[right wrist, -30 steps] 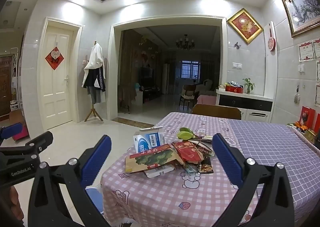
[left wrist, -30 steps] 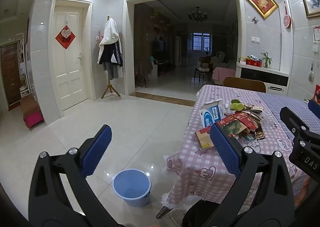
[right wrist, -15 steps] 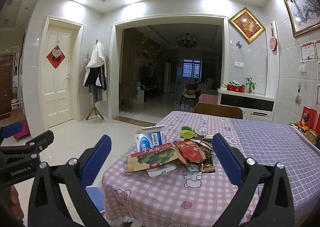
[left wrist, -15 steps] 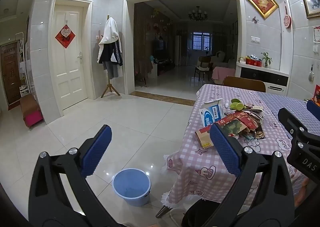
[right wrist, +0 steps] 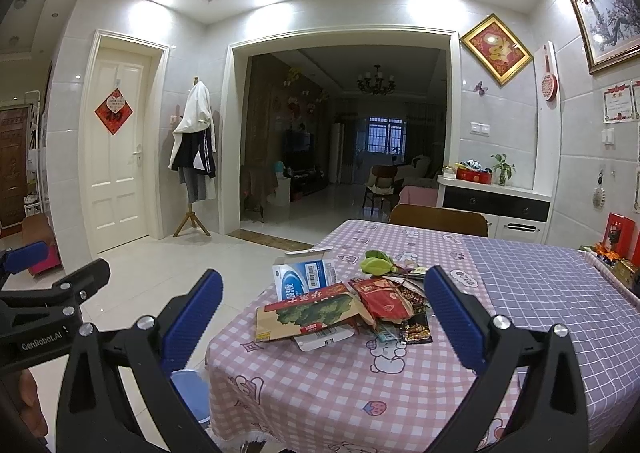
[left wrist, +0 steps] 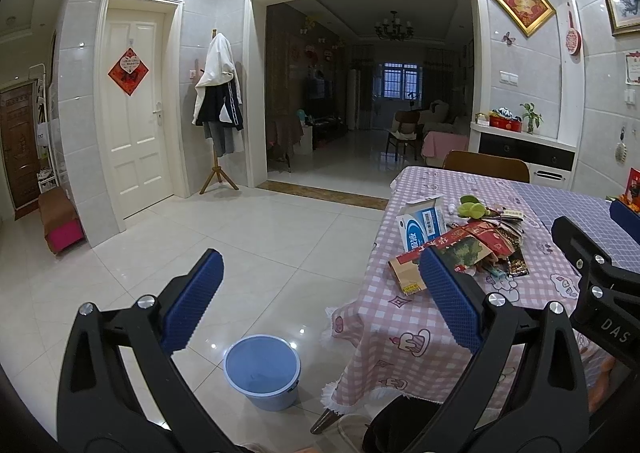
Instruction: Collect trash
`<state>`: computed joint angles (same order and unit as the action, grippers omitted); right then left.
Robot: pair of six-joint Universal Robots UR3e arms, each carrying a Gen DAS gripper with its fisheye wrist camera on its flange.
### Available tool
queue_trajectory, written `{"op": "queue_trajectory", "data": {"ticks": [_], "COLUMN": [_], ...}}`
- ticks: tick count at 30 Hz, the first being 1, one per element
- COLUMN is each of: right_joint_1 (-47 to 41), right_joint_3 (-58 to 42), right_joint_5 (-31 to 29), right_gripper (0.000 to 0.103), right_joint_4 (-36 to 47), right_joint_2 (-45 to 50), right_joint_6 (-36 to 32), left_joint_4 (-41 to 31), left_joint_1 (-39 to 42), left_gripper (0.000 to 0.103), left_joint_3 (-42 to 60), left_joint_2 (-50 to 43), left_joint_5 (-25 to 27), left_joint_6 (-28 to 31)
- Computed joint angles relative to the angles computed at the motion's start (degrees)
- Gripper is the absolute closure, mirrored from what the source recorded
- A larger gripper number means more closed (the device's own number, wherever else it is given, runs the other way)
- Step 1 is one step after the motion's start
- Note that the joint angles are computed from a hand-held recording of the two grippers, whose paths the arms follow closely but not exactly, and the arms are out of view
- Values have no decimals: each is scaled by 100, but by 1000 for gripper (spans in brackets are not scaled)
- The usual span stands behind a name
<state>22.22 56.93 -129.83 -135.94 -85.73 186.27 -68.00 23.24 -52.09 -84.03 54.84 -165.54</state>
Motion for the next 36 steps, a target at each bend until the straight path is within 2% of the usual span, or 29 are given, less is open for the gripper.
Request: {"op": "queue_trajectory", "data": {"ticks": [6,9,36], "right_joint_1": [-14,-11,-94], "right_joint_3": [43,20,301], "right_joint_5": [10,11,129], "right_gripper": [4,4,4], "right_joint_4": [-29,-3,7], "right_joint_2": [-16,-12,-184], "right_joint_6": [-3,-2,129], "left_joint_4": [101,442,435], "left_joint_1": [-72,-236,-338], "left_gripper": [7,7,7], "left_joint_3": [-188,-638,-619], "left_joint_2": [93,212,83], "left_joint_5": [55,153,257], "left_joint_6": [-23,-83,-47]}}
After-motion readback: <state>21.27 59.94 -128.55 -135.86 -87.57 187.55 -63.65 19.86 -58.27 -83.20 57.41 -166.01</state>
